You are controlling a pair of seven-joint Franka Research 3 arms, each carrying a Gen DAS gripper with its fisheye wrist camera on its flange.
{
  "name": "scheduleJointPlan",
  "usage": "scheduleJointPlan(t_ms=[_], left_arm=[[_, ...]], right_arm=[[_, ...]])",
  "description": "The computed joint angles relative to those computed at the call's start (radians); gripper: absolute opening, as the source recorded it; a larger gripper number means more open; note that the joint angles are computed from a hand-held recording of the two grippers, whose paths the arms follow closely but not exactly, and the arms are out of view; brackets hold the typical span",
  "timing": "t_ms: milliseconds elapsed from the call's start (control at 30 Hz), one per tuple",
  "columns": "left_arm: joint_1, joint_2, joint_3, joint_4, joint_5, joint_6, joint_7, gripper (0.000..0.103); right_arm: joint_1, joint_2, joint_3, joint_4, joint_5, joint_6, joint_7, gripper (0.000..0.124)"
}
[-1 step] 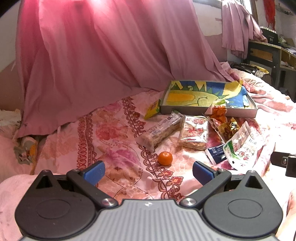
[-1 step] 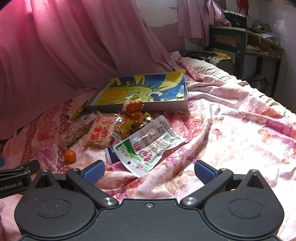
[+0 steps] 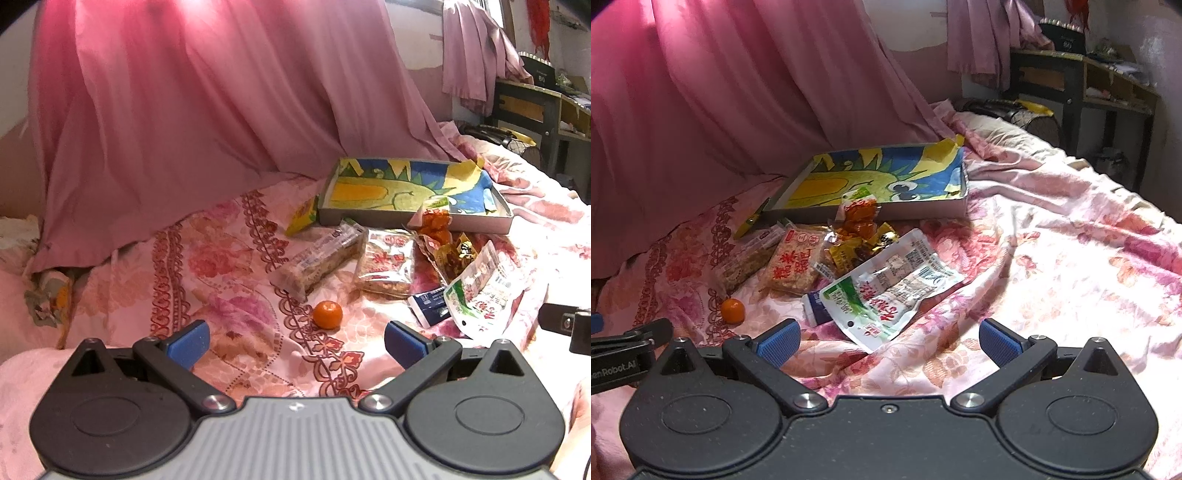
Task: Organize snacks
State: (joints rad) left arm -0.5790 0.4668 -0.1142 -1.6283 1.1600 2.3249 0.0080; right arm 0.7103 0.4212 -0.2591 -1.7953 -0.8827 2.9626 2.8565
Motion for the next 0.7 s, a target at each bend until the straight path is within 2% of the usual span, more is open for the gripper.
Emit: scheduleJointPlan(t_ms=[133,333,467,700], left_arm=[[0.019,0.021,-0.006,0.032,-0.057,0.013,0.052,0.103],[0.042,0.059,-0.002,0.091,-0.149,0.045,0.159,0.103],[0.079,0.103,-0.006,0.158,-0.255,0.085,0.298,0.103],[0.128,0.228,-0.003,0.337,-0.46,0.103,0.541,0.103]], right_arm=[[-0.11,0.02,0.127,0.03,0.208,-0.013,-0.23,0.102],[-0.126,0.048,0.142,0.076,0.334,-0.021,-0.425,0.102],[-0.144,0.087,0.154,0.141,0.414,-0.05,-0.558,0.102],[-0.247,0.193,0.258,0.303,0.649,-0.107,-0.788,0.102]])
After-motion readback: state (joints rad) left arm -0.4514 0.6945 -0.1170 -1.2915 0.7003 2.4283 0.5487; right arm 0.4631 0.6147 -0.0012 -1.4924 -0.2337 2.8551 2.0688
